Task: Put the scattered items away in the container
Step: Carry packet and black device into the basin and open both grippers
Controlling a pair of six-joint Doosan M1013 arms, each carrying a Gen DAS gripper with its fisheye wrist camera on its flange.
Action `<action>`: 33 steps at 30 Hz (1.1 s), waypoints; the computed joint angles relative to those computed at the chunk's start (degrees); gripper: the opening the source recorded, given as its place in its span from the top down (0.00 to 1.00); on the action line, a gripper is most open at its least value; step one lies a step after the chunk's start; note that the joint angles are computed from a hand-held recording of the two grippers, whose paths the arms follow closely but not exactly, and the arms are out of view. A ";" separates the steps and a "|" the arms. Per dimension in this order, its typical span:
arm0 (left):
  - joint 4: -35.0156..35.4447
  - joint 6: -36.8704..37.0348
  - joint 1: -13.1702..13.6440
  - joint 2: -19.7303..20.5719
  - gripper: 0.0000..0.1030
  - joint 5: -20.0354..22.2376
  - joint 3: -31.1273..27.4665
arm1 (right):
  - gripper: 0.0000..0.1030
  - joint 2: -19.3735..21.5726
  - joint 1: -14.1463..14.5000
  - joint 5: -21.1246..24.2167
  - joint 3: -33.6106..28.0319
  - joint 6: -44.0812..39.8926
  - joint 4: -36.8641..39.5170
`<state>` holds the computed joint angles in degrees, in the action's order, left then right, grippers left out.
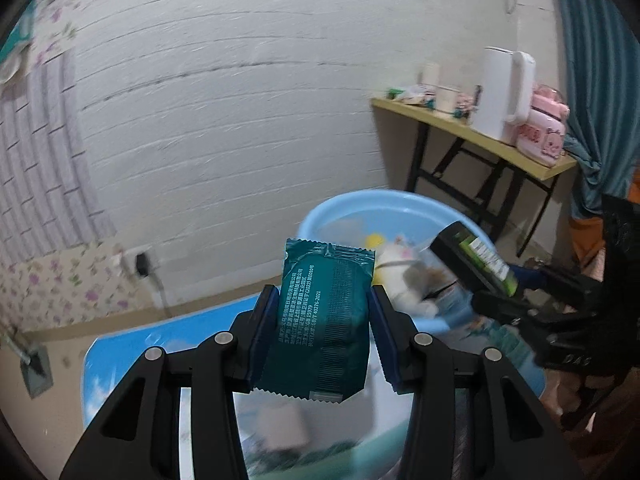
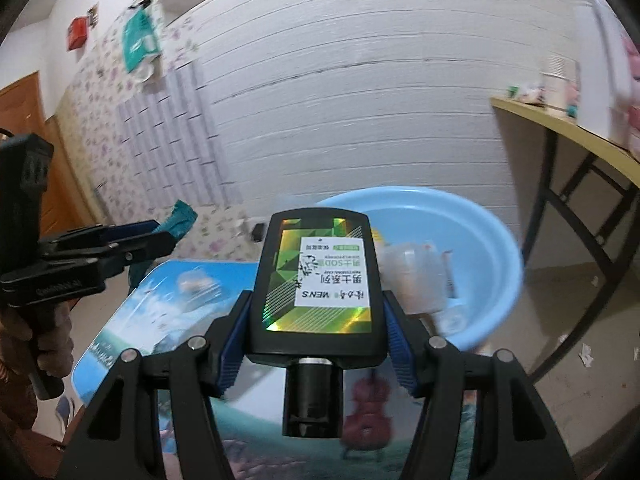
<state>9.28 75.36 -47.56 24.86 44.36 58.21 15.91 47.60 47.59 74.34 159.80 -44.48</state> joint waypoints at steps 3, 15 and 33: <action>-2.18 3.55 -0.68 2.41 0.56 1.11 -3.87 | 0.41 -0.75 -0.79 0.43 0.97 2.87 -1.33; -4.76 8.85 -2.49 10.12 0.56 7.28 -14.72 | 0.41 -0.81 -4.31 2.06 1.80 3.54 2.34; -4.17 9.42 -3.01 11.54 0.40 8.80 -15.70 | 0.40 0.07 -5.41 4.06 1.17 0.57 5.24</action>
<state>5.10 84.79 -50.57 36.39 53.16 42.51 15.98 42.19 51.65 75.52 160.37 -39.23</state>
